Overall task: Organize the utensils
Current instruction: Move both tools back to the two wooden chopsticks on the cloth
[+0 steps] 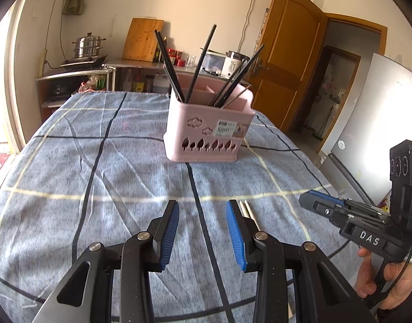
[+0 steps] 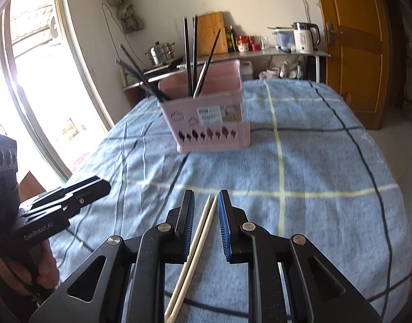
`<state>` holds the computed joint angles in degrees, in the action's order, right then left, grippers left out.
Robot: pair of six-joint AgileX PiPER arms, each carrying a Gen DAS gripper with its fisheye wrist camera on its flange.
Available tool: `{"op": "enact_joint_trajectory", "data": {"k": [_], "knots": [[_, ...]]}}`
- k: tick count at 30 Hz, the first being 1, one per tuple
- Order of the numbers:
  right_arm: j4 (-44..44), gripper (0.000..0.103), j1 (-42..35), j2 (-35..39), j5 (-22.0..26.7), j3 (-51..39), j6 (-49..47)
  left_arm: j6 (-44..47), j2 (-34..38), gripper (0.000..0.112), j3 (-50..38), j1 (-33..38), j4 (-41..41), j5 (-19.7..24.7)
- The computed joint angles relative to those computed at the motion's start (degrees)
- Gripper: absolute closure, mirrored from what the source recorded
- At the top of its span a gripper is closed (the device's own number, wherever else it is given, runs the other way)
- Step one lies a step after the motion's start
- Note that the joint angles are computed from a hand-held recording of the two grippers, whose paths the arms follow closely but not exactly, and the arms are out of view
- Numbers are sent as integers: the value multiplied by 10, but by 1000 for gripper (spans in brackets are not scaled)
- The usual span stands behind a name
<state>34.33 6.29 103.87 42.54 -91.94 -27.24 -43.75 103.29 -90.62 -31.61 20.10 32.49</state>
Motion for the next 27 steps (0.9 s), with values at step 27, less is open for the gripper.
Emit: {"op": "enact_joint_trajectory", "data": {"k": [27], "knots": [[-76, 84, 40, 48, 3, 27, 63, 2, -1, 76, 50, 4, -42, -21]]}}
